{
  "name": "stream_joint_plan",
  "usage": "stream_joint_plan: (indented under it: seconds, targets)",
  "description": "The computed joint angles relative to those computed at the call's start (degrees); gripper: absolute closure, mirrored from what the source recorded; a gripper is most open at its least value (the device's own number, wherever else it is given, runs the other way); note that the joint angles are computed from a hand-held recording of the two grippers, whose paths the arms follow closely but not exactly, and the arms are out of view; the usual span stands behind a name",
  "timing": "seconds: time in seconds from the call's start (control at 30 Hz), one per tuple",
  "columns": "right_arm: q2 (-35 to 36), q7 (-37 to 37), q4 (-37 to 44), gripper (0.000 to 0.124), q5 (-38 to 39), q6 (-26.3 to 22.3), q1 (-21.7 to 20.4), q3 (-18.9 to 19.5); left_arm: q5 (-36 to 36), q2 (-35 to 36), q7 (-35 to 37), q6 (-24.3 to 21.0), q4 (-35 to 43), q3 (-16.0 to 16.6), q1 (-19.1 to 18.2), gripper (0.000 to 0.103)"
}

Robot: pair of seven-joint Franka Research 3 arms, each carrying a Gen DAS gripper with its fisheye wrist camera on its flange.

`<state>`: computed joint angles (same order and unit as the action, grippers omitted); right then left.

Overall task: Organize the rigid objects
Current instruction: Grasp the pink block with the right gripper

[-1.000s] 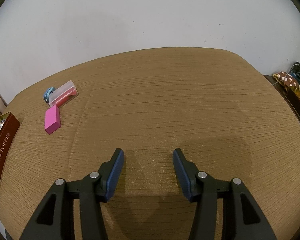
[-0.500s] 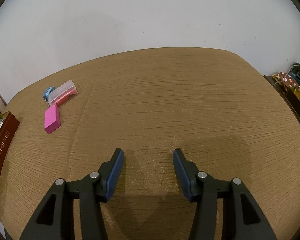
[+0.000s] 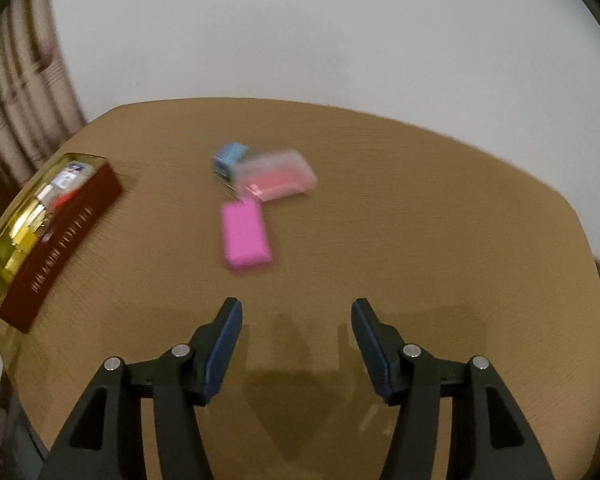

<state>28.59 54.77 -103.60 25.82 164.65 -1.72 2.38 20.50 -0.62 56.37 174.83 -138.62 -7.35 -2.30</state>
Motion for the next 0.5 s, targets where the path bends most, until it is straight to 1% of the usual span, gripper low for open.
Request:
stream_joint_plan:
  seconds: [0.03, 0.07, 0.13, 0.2, 0.3, 0.33, 0.37, 0.43, 0.47, 0.5]
  targets:
    - [1.6, 2.2, 2.7, 0.066, -2.2, -2.1, 1.8, -1.8, -0.1, -0.2, 0.3, 0.0, -0.5, 0.2, 0.2, 0.026]
    - [2.7, 3.8, 4.5, 0.066, -3.6, -2.9, 2.8, -2.9, -1.4, -0.2, 1.4, -0.1, -0.9, 0.3, 0.2, 0.026]
    - [5.6, 6.6, 9.2, 0.066, -5.7, -6.0, 3.9, -3.9, -1.1, -0.1, 0.6, -0.1, -1.4, 0.4, 0.5, 0.026]
    - [7.4, 8.3, 12.5, 0.066, -6.9, -8.3, 4.0, -4.0, -3.9, 0.3, 2.8, 0.3, -1.6, 0.6, 0.6, 0.026]
    - [10.2, 11.1, 17.2, 0.066, -9.0, -12.3, 4.6, -4.4, -5.7, 0.9, 4.0, 0.1, -1.4, 0.5, 0.7, 0.026]
    - [11.1, 11.6, 18.6, 0.066, -9.5, -13.5, 4.6, -4.2, -8.3, 1.0, 6.3, 0.4, -1.6, 0.3, 0.6, 0.026]
    - [11.7, 12.2, 19.6, 0.066, -10.2, -14.3, 4.8, -4.4, -9.4, 1.2, 7.4, 0.6, -1.6, 0.2, 0.6, 0.026]
    - [13.7, 13.7, 22.2, 0.066, -11.7, -16.2, 5.3, -5.0, -7.7, 1.2, 6.0, 0.2, -1.5, 0.4, 0.7, 0.026]
    - [14.5, 14.5, 23.4, 0.069, -12.3, -16.9, 5.5, -5.1, -7.8, 1.4, 6.2, 0.3, -1.5, 0.4, 0.7, 0.026]
    - [15.8, 15.5, 25.3, 0.084, -13.1, -18.4, 5.7, -5.5, -8.2, 1.5, 6.7, 0.3, -1.4, 0.3, 0.7, 0.026]
